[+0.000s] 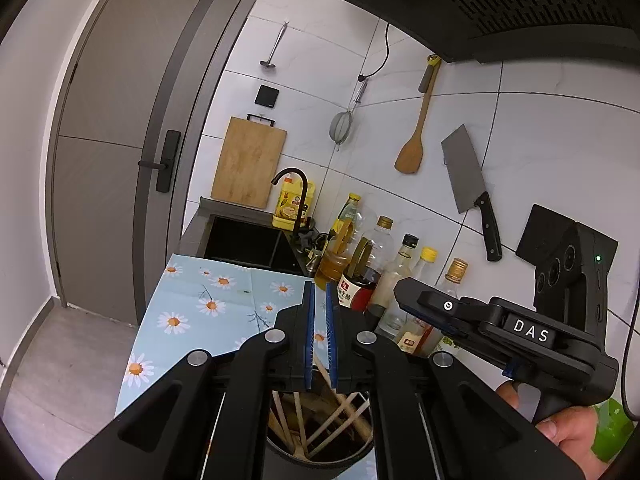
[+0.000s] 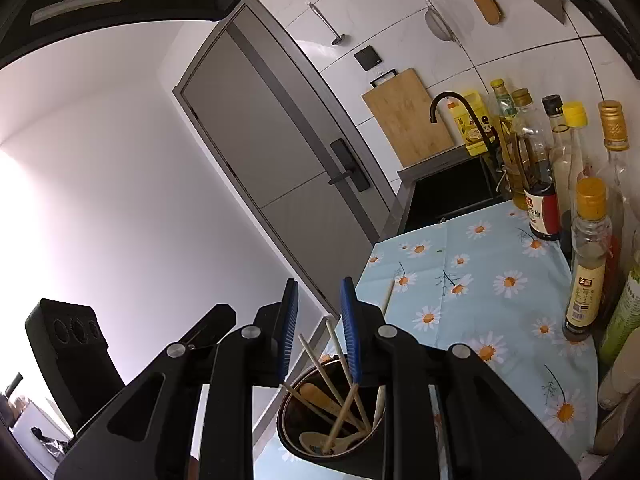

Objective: Organize utensils
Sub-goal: 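Open both tools to drop the chopsticks into the holder, then reach the right tool to the chopstick near the bottles and grasp it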

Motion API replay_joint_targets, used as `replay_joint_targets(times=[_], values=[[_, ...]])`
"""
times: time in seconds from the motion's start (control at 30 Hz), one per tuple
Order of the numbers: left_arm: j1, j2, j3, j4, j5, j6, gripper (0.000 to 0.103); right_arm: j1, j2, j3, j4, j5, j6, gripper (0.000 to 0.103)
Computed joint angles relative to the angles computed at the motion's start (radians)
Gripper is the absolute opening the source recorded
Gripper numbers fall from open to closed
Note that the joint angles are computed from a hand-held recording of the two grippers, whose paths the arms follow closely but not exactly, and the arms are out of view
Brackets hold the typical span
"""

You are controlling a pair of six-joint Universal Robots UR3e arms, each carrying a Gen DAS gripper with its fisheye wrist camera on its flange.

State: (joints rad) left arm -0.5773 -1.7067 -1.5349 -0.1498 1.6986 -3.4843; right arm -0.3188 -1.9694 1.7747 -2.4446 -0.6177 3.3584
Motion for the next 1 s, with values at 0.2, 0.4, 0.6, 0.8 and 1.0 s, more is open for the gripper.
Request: replay_joint_targets(times=[0.2,0.4,0.6,0.8,1.0], values=[[-0.025,0.024,-0.017,-0.018,0.030,-0.006,0.005,-0.008,-0.047,0.007,0.070,0.002,-0.039,0.024],[-0.037,0.062,-0.045,-0.029,0.050,-0.013,0.005,-0.062,-0.104,0.007,0.143,0.050,-0.058,0.026],[-0.050,0.085,-0.057,-0.039,0.062,-0.009,0.005,-0.150,-0.166,-0.018,0.283,0.108,-0.134,0.028],[-0.054,0.089,-0.057,-0.048,0.050,0.001,0.006,-0.209,-0.191,-0.053,0.440,0.129,-0.201,0.035],[-0.051,0.103,-0.075,-0.033,0.050,-0.005,0.028,-0.157,-0.112,-0.157,0.506,-0.001,-0.179,0.035]])
